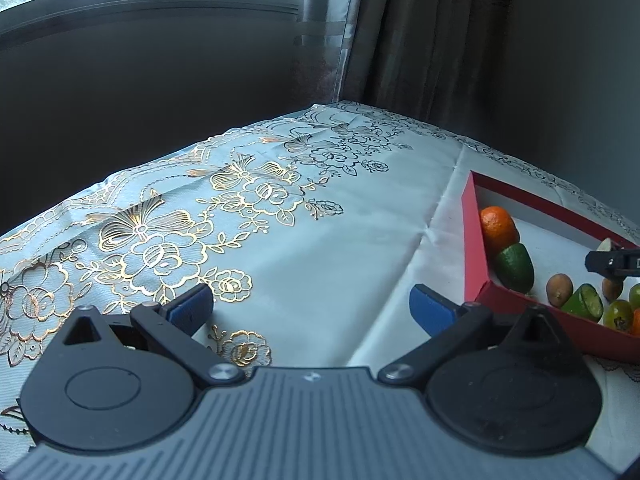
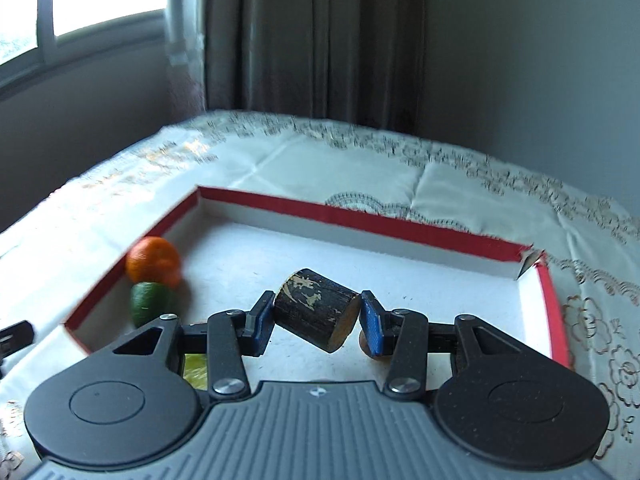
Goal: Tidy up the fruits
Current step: 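Carry the wooden cylinder into the red box and open the right gripper, then move the left gripper to the wooden cylinder with the pale cut end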
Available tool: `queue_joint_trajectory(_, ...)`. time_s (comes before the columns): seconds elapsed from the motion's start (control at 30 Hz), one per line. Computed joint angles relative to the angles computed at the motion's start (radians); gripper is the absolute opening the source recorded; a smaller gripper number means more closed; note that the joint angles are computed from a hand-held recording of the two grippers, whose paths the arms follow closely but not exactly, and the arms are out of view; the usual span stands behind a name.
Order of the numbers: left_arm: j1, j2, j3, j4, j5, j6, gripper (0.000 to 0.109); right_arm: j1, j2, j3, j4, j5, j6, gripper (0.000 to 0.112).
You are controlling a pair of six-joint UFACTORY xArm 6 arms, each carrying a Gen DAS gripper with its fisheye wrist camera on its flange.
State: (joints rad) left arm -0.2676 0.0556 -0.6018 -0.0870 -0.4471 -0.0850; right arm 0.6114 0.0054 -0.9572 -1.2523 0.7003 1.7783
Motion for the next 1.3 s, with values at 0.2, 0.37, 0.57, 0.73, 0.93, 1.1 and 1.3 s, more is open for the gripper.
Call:
queue_joint_trajectory(0.2,0.013,0.000,0.000,0.045,0.001,-0.034,0.103,-0.022,0.029,-0.015,0.002,-0.018,0.010,0.044)
queue_joint_trajectory(0.37,0.012,0.000,0.001,0.041,0.001,-0.035,0.103,-0.004,-0.062,0.057,-0.049,0.001,0.102,0.045)
queue_joint_trajectory(0.57,0.005,0.000,0.000,0.012,0.002,-0.019,0.103,0.118,-0.346,0.298,-0.134,0.142,0.241,0.046)
queue_joint_trajectory(0.73,-0.009,-0.002,0.003,-0.032,-0.008,0.015,0.103,0.349,-0.563,0.497,-0.036,0.447,0.284,0.057)
queue_joint_trajectory(0.93,-0.033,-0.025,0.041,-0.055,-0.064,0.054,0.103,0.556,-0.697,0.643,0.141,0.725,0.376,0.057)
queue_joint_trajectory(1.1,-0.115,-0.136,0.124,-0.056,-0.077,0.098,0.103,0.520,-0.769,0.724,0.190,0.688,0.439,0.063)
queue_joint_trajectory(1.3,-0.275,-0.266,0.222,0.037,-0.094,0.093,0.103,0.531,-0.795,0.746,0.175,0.684,0.453,0.075)
